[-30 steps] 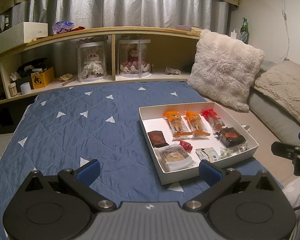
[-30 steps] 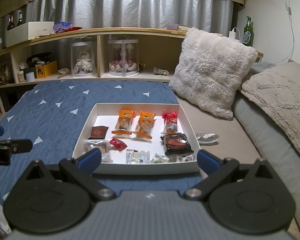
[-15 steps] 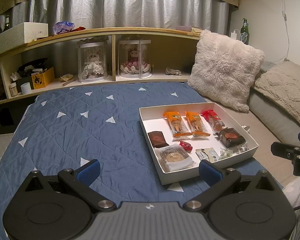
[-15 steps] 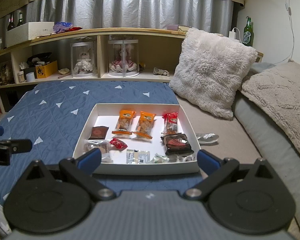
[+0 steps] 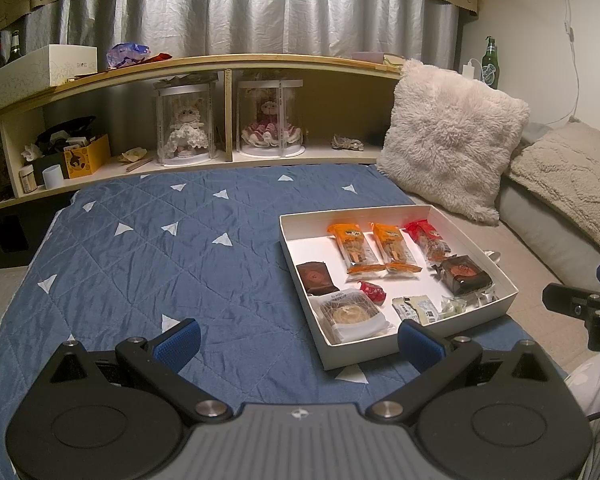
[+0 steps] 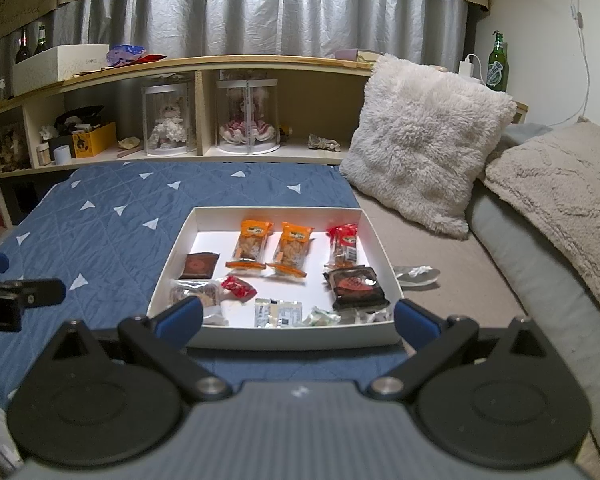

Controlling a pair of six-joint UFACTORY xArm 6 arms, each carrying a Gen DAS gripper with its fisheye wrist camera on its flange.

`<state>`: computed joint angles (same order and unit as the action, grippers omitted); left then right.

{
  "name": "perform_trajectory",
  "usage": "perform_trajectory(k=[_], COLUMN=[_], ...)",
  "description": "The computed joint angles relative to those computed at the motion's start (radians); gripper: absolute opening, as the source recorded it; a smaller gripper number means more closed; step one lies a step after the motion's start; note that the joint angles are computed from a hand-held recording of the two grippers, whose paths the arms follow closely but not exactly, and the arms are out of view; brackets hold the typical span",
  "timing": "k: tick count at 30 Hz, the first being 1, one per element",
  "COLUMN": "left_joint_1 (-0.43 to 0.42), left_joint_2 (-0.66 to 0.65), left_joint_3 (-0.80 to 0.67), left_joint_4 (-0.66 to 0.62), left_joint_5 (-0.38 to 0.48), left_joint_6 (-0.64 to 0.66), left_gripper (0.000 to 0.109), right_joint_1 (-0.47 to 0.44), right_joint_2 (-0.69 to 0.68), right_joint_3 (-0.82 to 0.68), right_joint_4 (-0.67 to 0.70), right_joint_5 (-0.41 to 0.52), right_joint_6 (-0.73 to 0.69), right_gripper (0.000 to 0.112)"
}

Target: Organize snacks

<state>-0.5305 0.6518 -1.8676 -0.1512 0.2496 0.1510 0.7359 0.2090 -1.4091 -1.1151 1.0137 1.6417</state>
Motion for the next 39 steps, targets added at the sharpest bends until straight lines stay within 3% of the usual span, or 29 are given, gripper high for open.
perform_trajectory(k=[39], left_joint_1=[0.006], left_joint_2=[0.006], left_joint_3=[-0.017], left_joint_4=[0.029], left_joint_5=[0.014], left_joint_6=[-0.028], left_gripper=[0.103], right_joint_1=[0.000], right_joint_2=[0.006], right_joint_3=[-0.005], right_joint_4=[-0.001], right_joint_5=[-0.004], right_joint_6=[0.007], right_gripper=[0.102])
